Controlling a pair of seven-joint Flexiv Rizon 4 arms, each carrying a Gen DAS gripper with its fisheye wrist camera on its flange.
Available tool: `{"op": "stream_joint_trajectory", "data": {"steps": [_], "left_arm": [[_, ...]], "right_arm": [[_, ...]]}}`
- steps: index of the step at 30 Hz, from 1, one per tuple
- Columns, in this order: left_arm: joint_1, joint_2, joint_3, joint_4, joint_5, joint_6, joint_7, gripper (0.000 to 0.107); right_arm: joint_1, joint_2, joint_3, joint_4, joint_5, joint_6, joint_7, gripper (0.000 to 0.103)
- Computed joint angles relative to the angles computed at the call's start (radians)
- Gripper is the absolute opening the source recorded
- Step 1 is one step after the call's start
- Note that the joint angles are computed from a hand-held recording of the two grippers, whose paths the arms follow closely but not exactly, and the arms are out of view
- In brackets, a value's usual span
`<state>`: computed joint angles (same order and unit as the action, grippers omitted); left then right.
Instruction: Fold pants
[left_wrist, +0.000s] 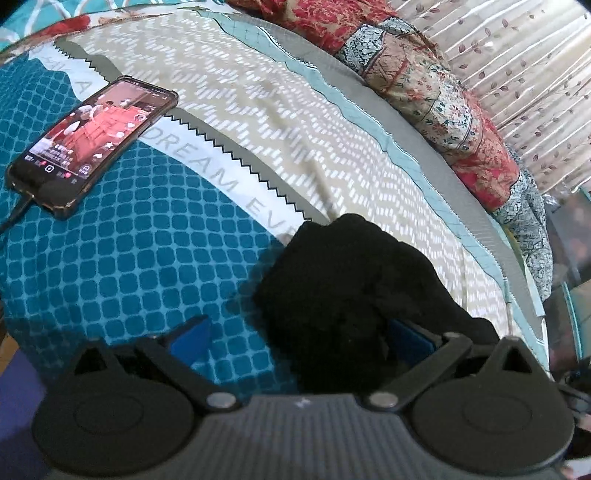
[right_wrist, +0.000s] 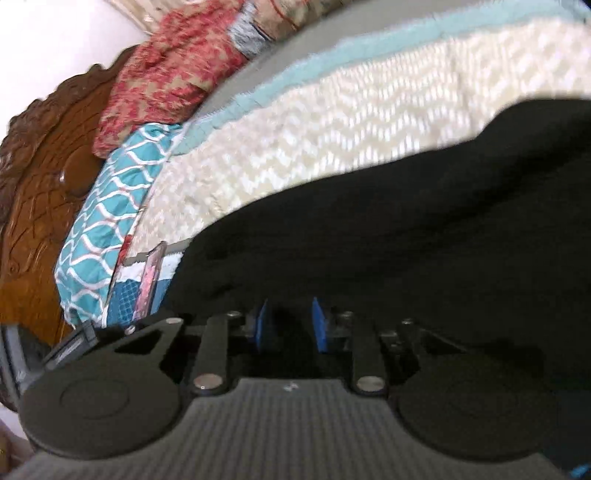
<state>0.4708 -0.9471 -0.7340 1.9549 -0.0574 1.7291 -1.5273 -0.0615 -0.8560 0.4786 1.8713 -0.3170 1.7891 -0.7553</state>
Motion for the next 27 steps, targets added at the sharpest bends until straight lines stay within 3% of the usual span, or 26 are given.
{"op": "stream_joint_trajectory", "data": {"steps": [1,3,5,7,8,10,12,15,17,18,20,22,23,24,25,27], "left_arm": [[-0.012,-0.002,0.010,-0.009,0.003,0.002,0.005,0.103],[-0.047,-0.003,0.041,-0.028,0.006,0.011,0.015,0.103],[-0.078,-0.016,0.062,-0.046,0.025,0.043,0.034,0.100],[-0.080,-0.038,0.041,-0.062,0.067,0.057,0.068,0.061],[-0.066,-0.053,0.010,-0.077,0.076,0.014,0.088,0.048],[-0.079,-0.066,-0.011,-0.093,0.080,0.010,0.124,0.044],[-0.120,-0.054,0.012,-0.096,0.117,0.074,0.167,0.041],[-0.155,-0.034,0.031,-0.082,0.197,0.165,0.218,0.041],[-0.203,-0.010,0.074,-0.078,0.240,0.214,0.237,0.041],[-0.229,0.000,0.094,-0.077,0.265,0.229,0.252,0.041],[-0.278,0.015,0.128,-0.081,0.303,0.243,0.280,0.041],[-0.368,0.035,0.207,-0.091,0.326,0.271,0.326,0.042],[-0.434,0.046,0.268,-0.098,0.328,0.291,0.355,0.042],[-0.491,0.050,0.319,-0.102,0.324,0.308,0.379,0.045],[-0.556,0.058,0.377,-0.107,0.313,0.317,0.410,0.046],[-0.649,0.062,0.459,-0.113,0.296,0.326,0.473,0.070]], "right_arm": [[0.020,-0.006,-0.010,-0.024,0.028,-0.062,0.002,0.022],[0.060,0.001,-0.058,0.005,0.054,-0.045,0.039,0.002],[0.006,-0.023,0.002,0.003,0.079,-0.028,0.063,0.001],[-0.047,-0.046,0.062,-0.005,0.078,-0.035,0.078,0.000],[-0.051,-0.045,0.066,0.003,0.078,-0.023,0.078,0.000],[-0.033,-0.039,0.050,0.015,0.079,0.006,0.084,0.000],[-0.060,-0.043,0.072,0.027,0.059,0.018,0.093,0.001],[-0.158,-0.059,0.139,0.073,-0.016,0.085,0.117,0.012],[-0.145,-0.023,0.108,0.121,0.018,0.199,0.096,0.016],[-0.132,-0.004,0.083,0.143,0.032,0.244,0.100,0.023],[-0.125,0.033,0.047,0.198,0.067,0.350,0.114,0.044],[-0.144,0.048,0.037,0.241,0.069,0.441,0.137,0.074],[-0.164,0.049,0.041,0.261,0.050,0.483,0.151,0.081],[-0.192,0.046,0.048,0.281,0.020,0.529,0.168,0.089],[-0.215,0.043,0.049,0.298,-0.012,0.561,0.184,0.089],[-0.252,0.040,0.041,0.315,-0.085,0.578,0.221,0.089]]}}
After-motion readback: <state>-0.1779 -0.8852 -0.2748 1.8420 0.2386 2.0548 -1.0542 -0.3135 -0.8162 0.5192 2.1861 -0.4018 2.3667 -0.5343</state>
